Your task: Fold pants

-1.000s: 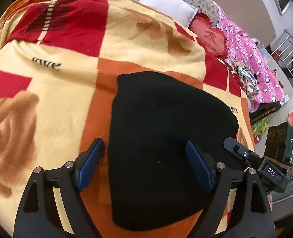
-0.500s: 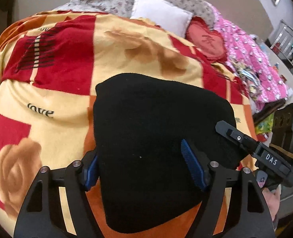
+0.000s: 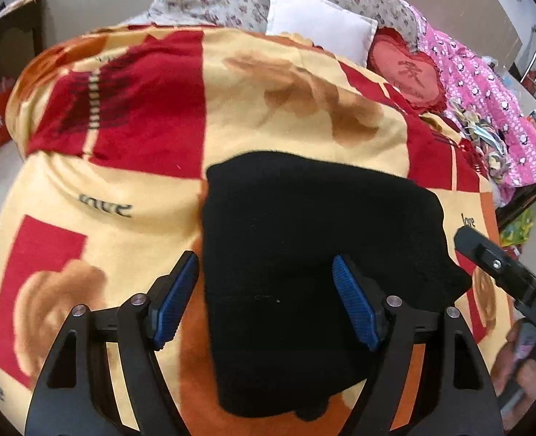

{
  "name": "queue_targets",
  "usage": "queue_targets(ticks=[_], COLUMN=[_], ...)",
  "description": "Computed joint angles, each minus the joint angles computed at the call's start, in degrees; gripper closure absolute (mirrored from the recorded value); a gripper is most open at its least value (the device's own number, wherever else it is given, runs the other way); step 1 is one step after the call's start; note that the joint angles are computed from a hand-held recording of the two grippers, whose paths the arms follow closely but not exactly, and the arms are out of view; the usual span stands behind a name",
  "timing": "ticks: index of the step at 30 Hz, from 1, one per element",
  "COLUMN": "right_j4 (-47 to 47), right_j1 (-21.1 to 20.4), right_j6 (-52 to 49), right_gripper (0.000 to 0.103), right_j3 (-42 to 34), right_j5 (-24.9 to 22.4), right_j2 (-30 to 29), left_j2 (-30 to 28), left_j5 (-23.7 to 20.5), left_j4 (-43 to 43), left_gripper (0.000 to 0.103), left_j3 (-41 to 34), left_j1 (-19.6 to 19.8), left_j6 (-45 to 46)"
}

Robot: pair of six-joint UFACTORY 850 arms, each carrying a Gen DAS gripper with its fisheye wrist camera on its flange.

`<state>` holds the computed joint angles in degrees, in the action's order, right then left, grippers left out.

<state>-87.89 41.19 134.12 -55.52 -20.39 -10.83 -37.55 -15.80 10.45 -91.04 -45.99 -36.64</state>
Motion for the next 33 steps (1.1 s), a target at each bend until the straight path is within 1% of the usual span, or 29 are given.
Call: queue_targets(ticks=[1, 3, 4, 6, 8, 11, 15, 17, 18, 20, 23, 28, 33], right_j4=[-0.44, 3.23, 7.71, 15.89, 18.15, 18.10, 17.42, 15.84, 15.55, 16.00, 16.81, 16.51, 17.39], right_j1=[0.23, 0.65, 0.91, 1.36, 2.01, 2.72, 3.15, 4.13, 4.53, 5.54, 6.09, 7.02, 8.02], right_j6=[-0.62, -6.10, -11.29, -20.16, -22.58, -22.39, -20.44, -18.04, -17.50, -17.27, -17.61, -15.90, -16.28], right_gripper=[0.046, 0.050, 0.051, 0.054, 0.054, 0.054, 0.054, 0.054, 0.054, 0.054, 0.054, 0.054, 0.054], right_j3=[-0.56, -2.22, -3.29, -4.89, -5.28, -5.33, -4.47, -3.96, -3.86, -3.71, -3.49, -2.74, -2.73], right_j5=[0.57, 1.14, 0.51, -1.84, -4.08, -5.83, -5.86, -7.99, -8.99, -11.39, -12.10, -12.75, -13.04], right_j2=[-0.37, -1.95, -3.13, -5.36, -6.51, -6.53, -4.73, -3.81, -3.57, -3.08, -2.48, -1.49, -1.26], left_j2=[0.07, -0.14, -0.36, -0.47, -0.52, -0.37, 0.39, 0.92, 1.34, 1.96, 3.51, 5.42, 7.96], left_j5=[-0.61, -1.82, -2.70, -2.92, -2.89, -3.99, -4.93, -5.56, -6.16, -6.93, -7.60, -9.23, -9.62], left_j4=[2.74, 6.84, 9.30, 9.92, 10.80, 19.50, 25.18, 29.88, 33.15, 37.04, 43.03, 49.06, 54.48], left_gripper=[0.026, 0.026, 0.026, 0.026, 0.026, 0.026, 0.026, 0.026, 0.026, 0.026, 0.026, 0.026, 0.026], left_j3=[-0.01, -0.42, -0.64, -0.62, -0.62, -0.43, 0.30, 0.98, 1.48, 2.22, 4.34, 7.09, 10.46], left_j1=[-0.12, -0.39, -0.56, -0.70, -0.80, -1.77, -2.80, -3.36, -3.77, -4.31, -5.20, -6.47, -7.39], left_j6=[-2.72, -6.71, -9.07, -9.83, -10.43, -17.44, -22.21, -26.71, -29.76, -33.46, -40.10, -46.48, -53.19])
